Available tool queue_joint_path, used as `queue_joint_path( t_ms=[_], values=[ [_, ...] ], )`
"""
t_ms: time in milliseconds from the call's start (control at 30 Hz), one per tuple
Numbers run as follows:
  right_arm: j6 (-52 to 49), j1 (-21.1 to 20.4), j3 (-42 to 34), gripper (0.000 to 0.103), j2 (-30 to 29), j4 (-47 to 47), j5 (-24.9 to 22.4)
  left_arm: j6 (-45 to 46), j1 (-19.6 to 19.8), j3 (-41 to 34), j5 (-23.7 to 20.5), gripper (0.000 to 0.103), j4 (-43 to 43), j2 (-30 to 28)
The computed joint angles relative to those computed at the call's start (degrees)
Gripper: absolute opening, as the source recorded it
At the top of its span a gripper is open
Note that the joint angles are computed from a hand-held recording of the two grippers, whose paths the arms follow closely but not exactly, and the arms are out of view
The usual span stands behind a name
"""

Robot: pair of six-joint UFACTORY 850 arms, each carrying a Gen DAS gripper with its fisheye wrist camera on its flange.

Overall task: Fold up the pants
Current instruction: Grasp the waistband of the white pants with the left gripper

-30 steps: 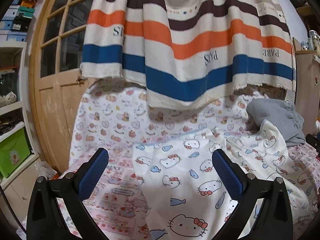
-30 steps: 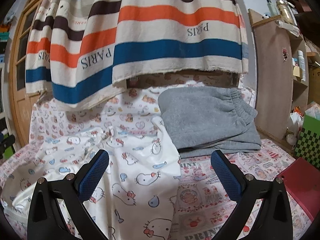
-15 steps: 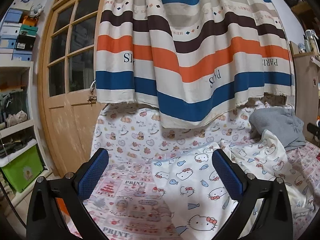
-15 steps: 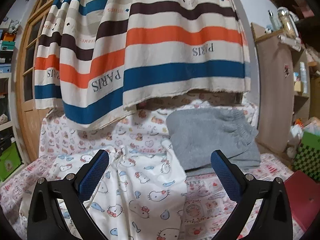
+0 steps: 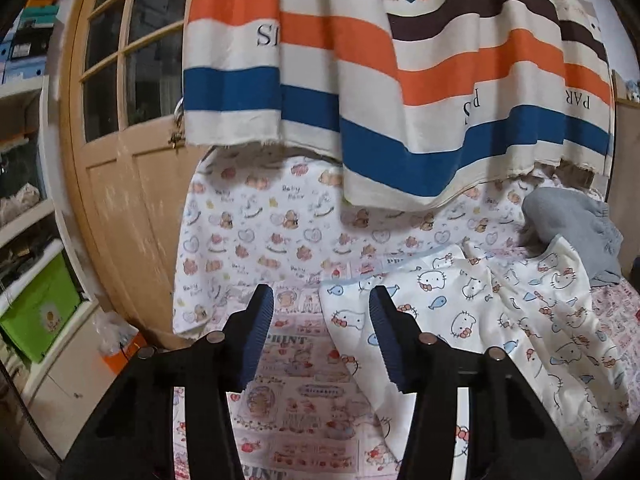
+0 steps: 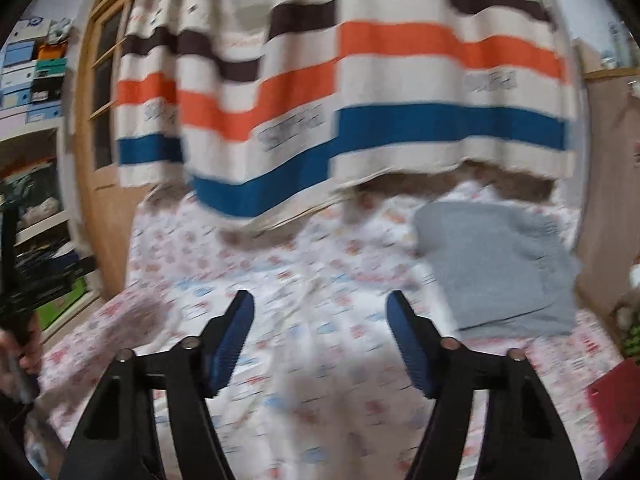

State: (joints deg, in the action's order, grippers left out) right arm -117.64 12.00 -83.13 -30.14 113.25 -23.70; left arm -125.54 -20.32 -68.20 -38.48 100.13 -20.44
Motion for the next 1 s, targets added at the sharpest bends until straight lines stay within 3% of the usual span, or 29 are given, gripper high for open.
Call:
queue_joint_path(
  t_ms=[233, 567, 733, 933, 1000],
  values=[
    [-3.7, 5.9, 9.0, 0.05, 2.5, -0.7, -4.5, -1.7, -2.1, 5.7, -2.6, 0.049, 1.1, 2.4],
    [-4.9, 8.7, 17.9, 0.049, 4.3, -3.2, -11.8, -2.4, -1.6, 10.4, -5.6, 0.049, -0.1, 4.5],
    [-11.6, 9.4, 20.6, 0.048, 5.6, -0.9, -10.4, -3.6, -0.4, 10.9, -4.1, 0.049, -0.2, 4.4],
    [-16.3, 10.8, 20.1, 0.036, 5.2, 2.1, -5.7, -3.5, 0.0, 10.3, -2.5, 0.049, 0.8, 3.2],
    [-17.9, 11.0, 19.8, 0.018, 4.9, 3.4, -4.9, -1.8, 1.1, 9.2, 0.9, 0.049, 0.6, 2.7]
  ],
)
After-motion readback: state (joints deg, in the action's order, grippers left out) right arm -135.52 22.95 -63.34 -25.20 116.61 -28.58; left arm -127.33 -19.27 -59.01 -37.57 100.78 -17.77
